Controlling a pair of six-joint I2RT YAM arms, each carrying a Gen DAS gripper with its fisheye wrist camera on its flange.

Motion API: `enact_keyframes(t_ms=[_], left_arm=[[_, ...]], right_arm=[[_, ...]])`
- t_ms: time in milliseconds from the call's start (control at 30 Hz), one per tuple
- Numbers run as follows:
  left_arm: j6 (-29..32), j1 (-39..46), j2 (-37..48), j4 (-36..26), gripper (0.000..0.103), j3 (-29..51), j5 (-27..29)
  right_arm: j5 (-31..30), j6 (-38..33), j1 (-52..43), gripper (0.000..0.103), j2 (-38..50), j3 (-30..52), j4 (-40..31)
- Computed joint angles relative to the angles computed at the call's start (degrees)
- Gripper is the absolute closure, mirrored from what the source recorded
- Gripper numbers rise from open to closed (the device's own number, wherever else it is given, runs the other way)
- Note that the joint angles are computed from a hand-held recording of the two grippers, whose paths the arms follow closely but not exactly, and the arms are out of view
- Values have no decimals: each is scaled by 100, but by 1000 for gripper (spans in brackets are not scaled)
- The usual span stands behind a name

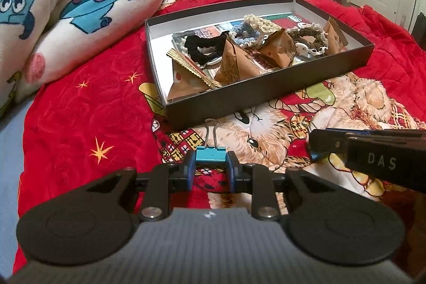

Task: Organize objects
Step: 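Close the left gripper on a blue binder clip while the right gripper closes on another, then lift both binder clips and carry them over the box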

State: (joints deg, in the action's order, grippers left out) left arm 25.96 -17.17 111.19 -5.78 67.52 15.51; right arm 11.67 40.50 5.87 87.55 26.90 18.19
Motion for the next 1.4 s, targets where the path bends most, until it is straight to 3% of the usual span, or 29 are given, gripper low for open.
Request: enact_keyframes(t_ms=[1400], left_arm=[[-142,-18,-279,285,75,-273,70]], right_arm=[[42,395,-106,93,-618,-515,373]])
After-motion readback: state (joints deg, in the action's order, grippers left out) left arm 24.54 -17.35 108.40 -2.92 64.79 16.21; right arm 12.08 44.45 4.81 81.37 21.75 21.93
